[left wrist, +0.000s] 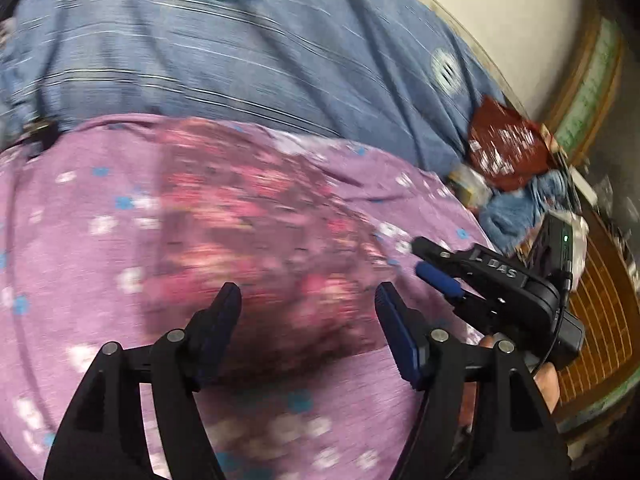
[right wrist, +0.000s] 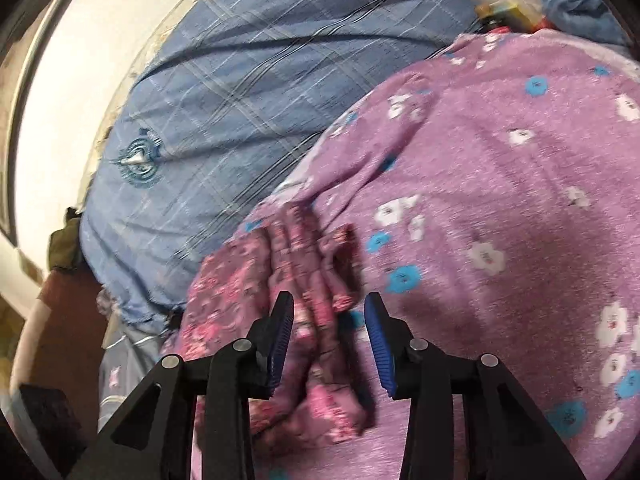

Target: Fold small clothes

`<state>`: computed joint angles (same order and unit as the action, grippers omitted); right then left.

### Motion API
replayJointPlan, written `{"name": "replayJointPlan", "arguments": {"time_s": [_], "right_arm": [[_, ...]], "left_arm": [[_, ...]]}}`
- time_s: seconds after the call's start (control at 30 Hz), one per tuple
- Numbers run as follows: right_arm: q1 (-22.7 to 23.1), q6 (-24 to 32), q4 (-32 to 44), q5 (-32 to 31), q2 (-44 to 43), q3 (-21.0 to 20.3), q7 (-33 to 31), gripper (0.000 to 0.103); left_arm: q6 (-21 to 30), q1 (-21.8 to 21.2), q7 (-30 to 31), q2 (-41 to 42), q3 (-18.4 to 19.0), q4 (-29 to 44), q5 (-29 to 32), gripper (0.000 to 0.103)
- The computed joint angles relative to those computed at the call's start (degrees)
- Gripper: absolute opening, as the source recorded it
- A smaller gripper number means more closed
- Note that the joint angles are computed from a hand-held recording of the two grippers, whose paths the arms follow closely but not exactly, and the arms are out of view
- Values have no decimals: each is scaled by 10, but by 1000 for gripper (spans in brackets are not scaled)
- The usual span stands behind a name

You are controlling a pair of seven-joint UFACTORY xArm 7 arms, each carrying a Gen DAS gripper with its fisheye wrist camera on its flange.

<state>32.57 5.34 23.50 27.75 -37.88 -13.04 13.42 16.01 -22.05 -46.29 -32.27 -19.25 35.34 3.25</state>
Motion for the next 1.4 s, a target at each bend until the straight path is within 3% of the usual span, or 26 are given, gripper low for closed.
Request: {"name": "replayJointPlan", "arguments": {"time_s": [0.07, 0.13, 0.37, 0.43, 0.53, 0.57, 0.67, 0.73, 0.8, 0.87, 1.03, 1.1, 1.2, 1.23, 1.27, 1.33, 1.4], "right_arm": [[83, -10, 6, 24, -5, -64, -39, 45], [112, -5, 15, 38, 3, -79, -50, 53], [36, 41, 44, 35, 66, 24, -21, 62], [-7, 35, 42, 6, 66, 79, -7, 62], [-25, 29, 43, -26, 70, 114, -3, 62], [-55, 36, 48, -54, 76, 147, 13, 62], [-110, 62, 66, -118, 99, 197, 51, 46], [-107, 69, 71, -127, 108, 187, 55, 22], [-103, 56, 60, -128, 97, 181, 58, 18], [-139, 37, 44, -167, 70, 219, 81, 16], [-164, 33, -18, -227, -53, 258, 114, 10], [-180, 57, -24, -246, -72, 272, 133, 9], [-180, 161, 20, -252, 5, 249, 125, 17], [-161, 172, 24, -243, 9, 226, 125, 17], [-147, 160, 16, -225, -4, 205, 117, 18], [-182, 116, 1, -238, -40, 230, 125, 22], [-172, 74, 4, -244, -44, 209, 127, 22]], "left_arm": [[34, 26, -25, -47, -5, -23, 6, 70], [63, 37, -31, -62, 4, -36, 7, 70], [84, 21, -33, -41, 21, -55, -13, 70], [85, 23, -42, -29, 14, -53, -12, 70], [83, 21, -48, -19, 11, -53, -8, 70], [87, 18, -45, -12, 12, -48, -6, 70], [83, 13, -45, -6, 12, -46, -2, 70], [83, 10, -45, -4, 13, -44, -3, 70], [86, 11, -48, -7, 11, -42, 0, 70], [89, 14, -53, -15, 6, -40, 7, 70], [91, 37, -61, -44, -22, -36, 46, 70], [116, 43, -57, -18, -26, -18, 56, 70], [133, 26, -40, 25, -3, -3, 41, 70], [127, 23, -39, 25, 3, -5, 38, 70], [113, 23, -40, 18, 6, -12, 39, 70], [94, 41, -52, 3, 0, -17, 54, 70], [84, 62, -55, 4, -2, -10, 71, 70]]}}
